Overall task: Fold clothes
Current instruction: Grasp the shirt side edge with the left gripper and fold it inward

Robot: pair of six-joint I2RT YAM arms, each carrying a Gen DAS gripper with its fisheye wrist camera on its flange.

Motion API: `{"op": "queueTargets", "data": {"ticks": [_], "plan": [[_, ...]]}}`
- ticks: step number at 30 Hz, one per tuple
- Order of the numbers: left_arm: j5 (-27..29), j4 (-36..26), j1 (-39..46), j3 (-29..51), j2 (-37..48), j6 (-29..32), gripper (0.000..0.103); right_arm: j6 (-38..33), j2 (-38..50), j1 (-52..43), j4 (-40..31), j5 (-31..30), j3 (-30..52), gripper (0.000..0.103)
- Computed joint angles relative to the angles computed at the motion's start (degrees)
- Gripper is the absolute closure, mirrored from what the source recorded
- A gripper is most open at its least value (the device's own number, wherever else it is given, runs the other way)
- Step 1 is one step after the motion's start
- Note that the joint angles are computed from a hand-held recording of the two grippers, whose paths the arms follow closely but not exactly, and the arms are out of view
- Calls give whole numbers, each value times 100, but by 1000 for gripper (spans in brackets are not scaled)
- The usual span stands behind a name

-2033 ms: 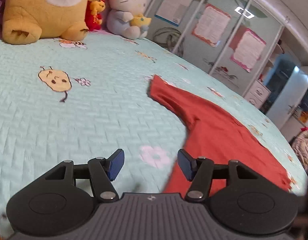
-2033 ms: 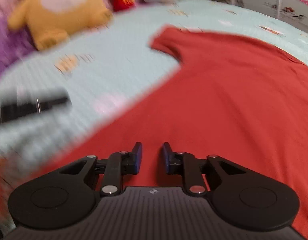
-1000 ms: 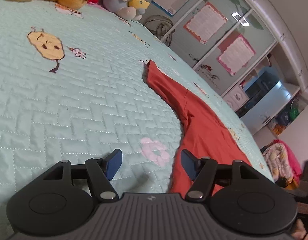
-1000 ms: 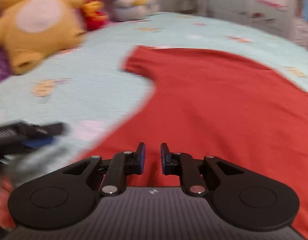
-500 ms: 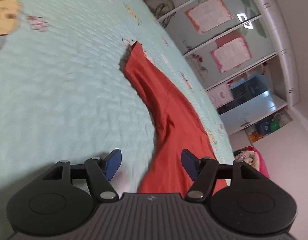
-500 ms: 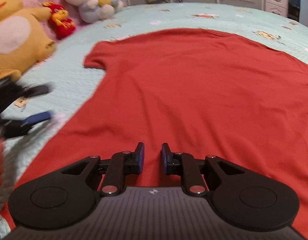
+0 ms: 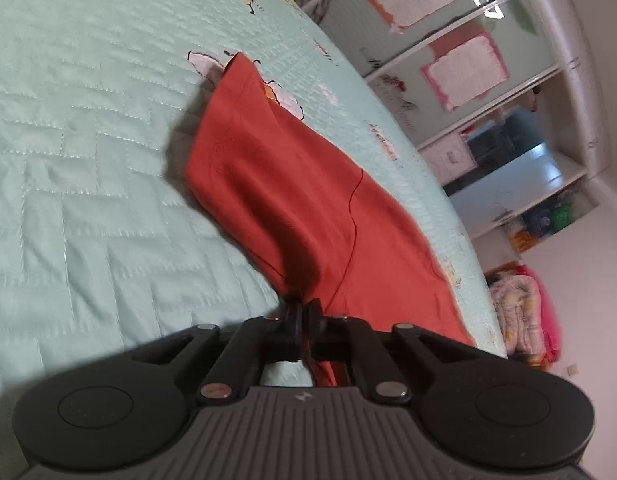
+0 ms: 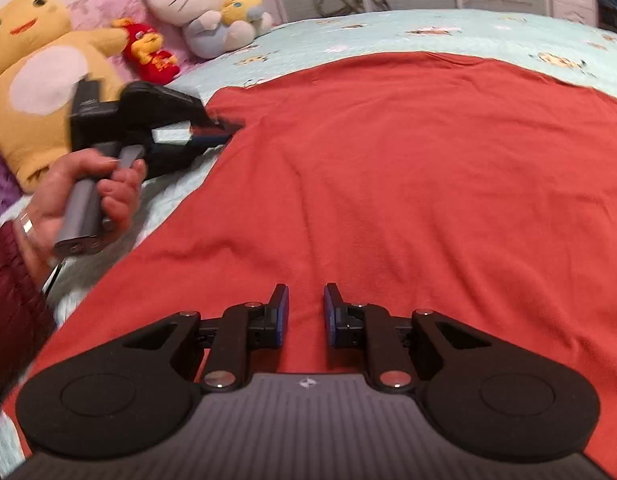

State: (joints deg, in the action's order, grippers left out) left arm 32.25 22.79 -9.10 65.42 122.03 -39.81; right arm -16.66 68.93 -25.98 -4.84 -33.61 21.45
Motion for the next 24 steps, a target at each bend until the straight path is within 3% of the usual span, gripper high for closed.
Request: {"op": "queueTargets", "data": {"ticks": [2, 5, 8, 10, 14, 18, 21, 24], "plan": [[264, 202, 165, 49, 201, 98, 98, -308, -29, -178, -260, 7, 97, 90], [225, 646, 148, -230, 188, 460, 97, -620, -149, -500, -702, 252, 284, 103], [339, 1049, 196, -423, 226, 371, 97, -411, -398, -327, -883, 895, 445, 103], [341, 1165, 196, -512, 207, 368, 97, -19, -481, 164, -637, 1149, 522, 96], [445, 1253, 245, -601, 192, 313, 96, 931, 520, 1482, 287, 1144, 1120, 95], [527, 1293, 261, -576, 212, 294, 96, 868, 1878, 2040, 343, 1531, 1922, 96], [570, 1345, 278, -605, 222, 284, 96, 724, 1541, 1243, 445, 1732, 1468, 103], [487, 1342, 252, -658, 169, 362, 95, 631, 576, 254, -110, 2274, 1020, 103]]}}
